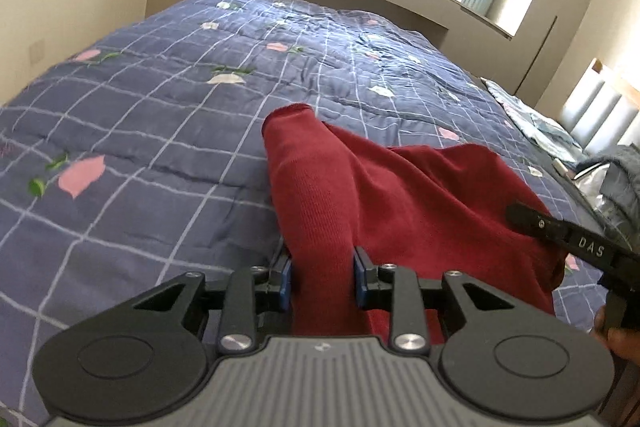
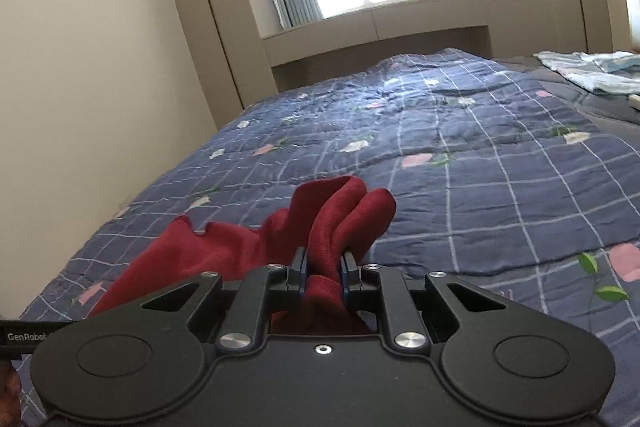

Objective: Fold small clothes

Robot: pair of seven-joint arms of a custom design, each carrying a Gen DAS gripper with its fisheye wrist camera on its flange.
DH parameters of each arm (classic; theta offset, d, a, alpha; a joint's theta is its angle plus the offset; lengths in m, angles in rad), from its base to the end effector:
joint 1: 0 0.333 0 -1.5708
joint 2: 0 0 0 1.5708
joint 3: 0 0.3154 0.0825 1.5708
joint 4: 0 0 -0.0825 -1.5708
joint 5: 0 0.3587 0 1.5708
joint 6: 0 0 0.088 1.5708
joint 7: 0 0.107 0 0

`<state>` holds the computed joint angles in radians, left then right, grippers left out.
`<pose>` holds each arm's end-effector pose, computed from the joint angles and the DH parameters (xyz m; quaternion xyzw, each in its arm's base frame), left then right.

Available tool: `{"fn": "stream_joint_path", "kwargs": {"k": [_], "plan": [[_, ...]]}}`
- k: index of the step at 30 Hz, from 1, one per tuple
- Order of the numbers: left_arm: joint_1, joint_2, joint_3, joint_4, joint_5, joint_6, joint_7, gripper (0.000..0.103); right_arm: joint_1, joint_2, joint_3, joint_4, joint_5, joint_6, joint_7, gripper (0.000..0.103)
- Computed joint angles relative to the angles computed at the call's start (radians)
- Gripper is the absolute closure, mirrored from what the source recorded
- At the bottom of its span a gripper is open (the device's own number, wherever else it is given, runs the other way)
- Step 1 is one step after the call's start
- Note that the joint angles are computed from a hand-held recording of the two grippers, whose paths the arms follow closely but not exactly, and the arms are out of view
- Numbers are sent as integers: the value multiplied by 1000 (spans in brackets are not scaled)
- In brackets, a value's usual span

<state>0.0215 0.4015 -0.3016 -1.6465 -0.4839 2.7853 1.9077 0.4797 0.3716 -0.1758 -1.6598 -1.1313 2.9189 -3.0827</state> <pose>0.6752 -0.1378 0.4827 -0.5937 0.6946 -0.3911 0.1102 0.6177 0.2709 0.4797 -0.5243 0.6891 -0.2849 0.4111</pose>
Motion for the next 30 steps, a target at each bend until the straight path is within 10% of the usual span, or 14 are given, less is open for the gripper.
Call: {"fn": "stream_joint_path", "kwargs": {"k": [8,15,22,30], "plan": [[-42,-18,52,-8,97,-12,-107,40,4,-37,10,-45,8,-52,-7,70],[-35,-93,55,-83,122,21,-134,9,-3,-120,46,-104,-156,-98,91,34],[-55,-229,84,-247,143,128,-175,1,-15,-246,127,-190,-375,-193,228,4],[-88,-406,100,-460,41,271,-88,0,-48,-386,265,-315,-485,-304,246,1]]}}
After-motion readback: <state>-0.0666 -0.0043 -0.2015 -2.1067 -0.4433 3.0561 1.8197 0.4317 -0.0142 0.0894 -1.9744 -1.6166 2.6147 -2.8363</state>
